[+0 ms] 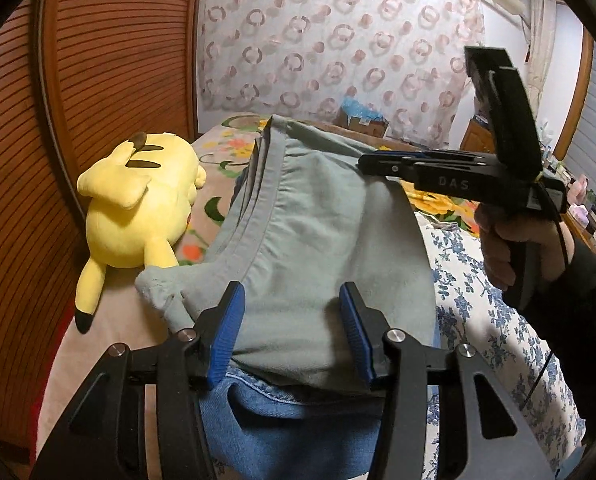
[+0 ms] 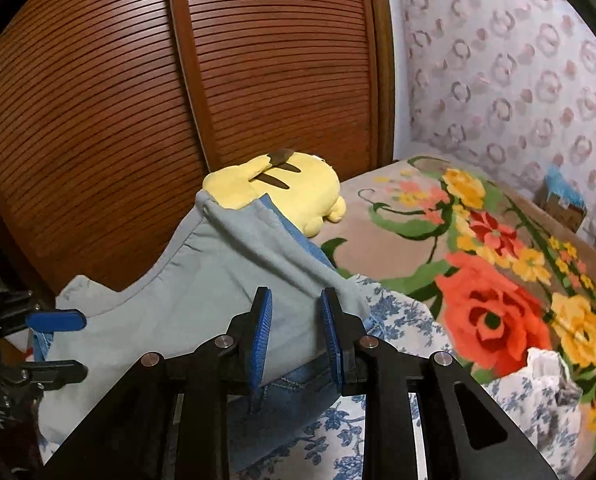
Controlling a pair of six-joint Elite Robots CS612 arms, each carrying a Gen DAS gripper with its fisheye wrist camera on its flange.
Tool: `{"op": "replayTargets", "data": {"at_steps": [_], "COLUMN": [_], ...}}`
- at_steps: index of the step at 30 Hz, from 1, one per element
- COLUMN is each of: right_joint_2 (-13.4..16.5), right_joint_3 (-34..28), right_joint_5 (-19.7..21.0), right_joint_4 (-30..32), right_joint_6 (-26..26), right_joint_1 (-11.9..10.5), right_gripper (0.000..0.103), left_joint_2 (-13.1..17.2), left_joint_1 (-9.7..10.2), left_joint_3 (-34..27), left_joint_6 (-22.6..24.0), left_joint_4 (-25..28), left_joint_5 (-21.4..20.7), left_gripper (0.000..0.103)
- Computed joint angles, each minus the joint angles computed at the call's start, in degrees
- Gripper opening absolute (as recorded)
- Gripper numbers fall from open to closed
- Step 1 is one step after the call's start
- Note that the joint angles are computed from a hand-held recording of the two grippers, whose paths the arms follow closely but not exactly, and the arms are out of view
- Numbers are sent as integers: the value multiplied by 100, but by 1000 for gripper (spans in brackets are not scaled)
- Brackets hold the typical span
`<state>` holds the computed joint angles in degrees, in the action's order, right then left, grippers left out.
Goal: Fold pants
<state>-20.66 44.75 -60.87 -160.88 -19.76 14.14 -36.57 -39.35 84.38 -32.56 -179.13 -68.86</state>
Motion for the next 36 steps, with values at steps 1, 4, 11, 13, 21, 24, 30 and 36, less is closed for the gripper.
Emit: {"op": "replayTargets", "data": {"at_steps": [1, 4, 11, 13, 21, 24, 30, 36], "right_joint_2": [-27, -114, -466, -550, -803, -884, -1062, -1308], "right_joint_3": [55, 265, 1037, 1223, 1758, 1915, 2278, 2803], "right_joint_5": [-5, -48, -29, -35, -83, -95, -108, -214], "right_joint_4": [-68, -347, -964, -1069, -1388, -1510, -1785, -2206], "right_joint_6": [30, 157, 161, 183, 237, 255, 373, 540], "right_joint_1": [1, 0, 5, 5, -6, -16, -43, -81], "right_gripper": [26, 26, 26, 28, 29, 29, 32, 38], "left_joint_2": [-2, -5, -41, -64, -170, -222, -307, -358], "left_joint_1": [-5, -7, -17, -32, -99, -128, -188, -282], "left_joint_3": [-3, -11, 12, 34, 168, 271, 387, 464], "left_joint_6": [-8, -15, -9, 33, 76, 40, 74, 162], "left_joint_4": [21, 59, 114, 139, 92, -59, -116, -215], "left_joint_5": [18, 46, 115, 211, 460, 590, 670, 632], "left_gripper": [50, 50, 50, 56, 95, 99, 99, 99]}}
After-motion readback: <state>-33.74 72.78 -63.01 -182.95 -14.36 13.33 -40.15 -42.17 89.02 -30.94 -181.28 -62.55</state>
